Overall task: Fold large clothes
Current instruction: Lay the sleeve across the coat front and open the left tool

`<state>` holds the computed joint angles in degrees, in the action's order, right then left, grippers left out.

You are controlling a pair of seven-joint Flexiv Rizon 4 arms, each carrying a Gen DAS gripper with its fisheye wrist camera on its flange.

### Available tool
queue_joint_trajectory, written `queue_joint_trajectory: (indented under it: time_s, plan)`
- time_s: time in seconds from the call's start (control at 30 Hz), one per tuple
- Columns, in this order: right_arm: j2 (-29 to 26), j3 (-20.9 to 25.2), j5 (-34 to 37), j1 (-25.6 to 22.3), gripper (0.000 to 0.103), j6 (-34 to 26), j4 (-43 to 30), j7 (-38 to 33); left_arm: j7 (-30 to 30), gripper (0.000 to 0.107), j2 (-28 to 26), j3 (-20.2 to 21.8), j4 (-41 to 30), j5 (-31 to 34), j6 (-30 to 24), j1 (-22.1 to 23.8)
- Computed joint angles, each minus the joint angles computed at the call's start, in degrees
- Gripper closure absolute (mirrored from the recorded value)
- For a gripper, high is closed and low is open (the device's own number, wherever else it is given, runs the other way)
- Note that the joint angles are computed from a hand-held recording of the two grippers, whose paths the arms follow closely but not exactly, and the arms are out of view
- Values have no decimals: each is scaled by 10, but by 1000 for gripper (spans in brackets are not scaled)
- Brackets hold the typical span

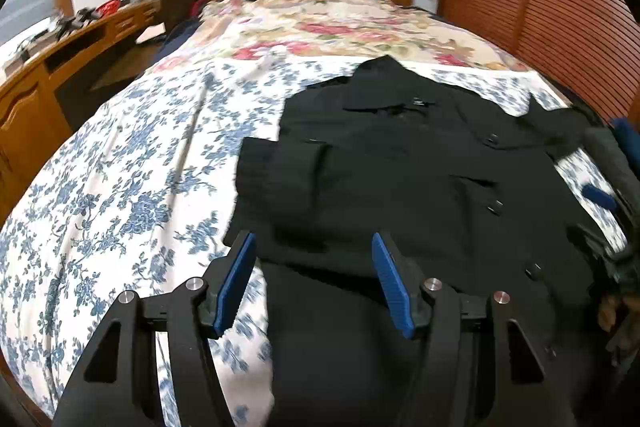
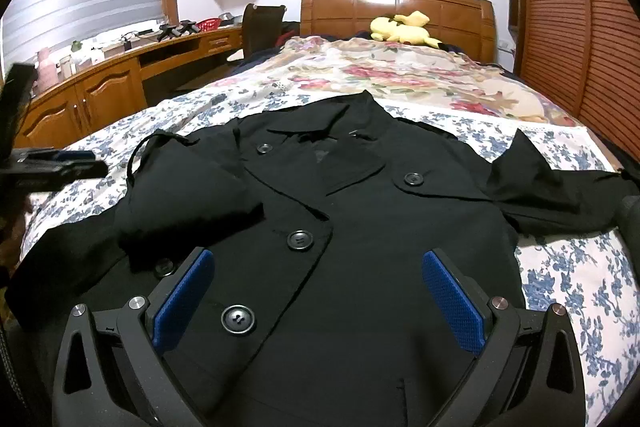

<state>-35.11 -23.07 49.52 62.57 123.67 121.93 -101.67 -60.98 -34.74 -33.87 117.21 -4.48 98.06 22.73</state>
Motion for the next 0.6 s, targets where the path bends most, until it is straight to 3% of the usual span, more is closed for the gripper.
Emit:
queue_joint_trajectory:
  time_s: [0.23,0.37,0.4,0.5,0.53,0.6]
  plan:
    - [3,1,-17,-7,0,-7,5,4,-6,46,-21,93,-77,-38,-29,-89]
    - [5,3,-26,-10,0,-5,9,11,6,47,-33,107,-104,-53,-47,-111]
    - [7,2,-27,-9,0,-4,12,11,7,51,-35,125,-113,-56,-52,-128]
    - [10,1,-26,-8,0,1,17,12,14,79,-39,155,-131,-68,-78,-157]
    - [11,0,-25,-7,0,3,18,11,18,97,-40,158,-134,-73,-86,-160]
    - [11,-1,-18,-4,0,7,20,6,15,102,-36,173,-137,-83,-82,-176]
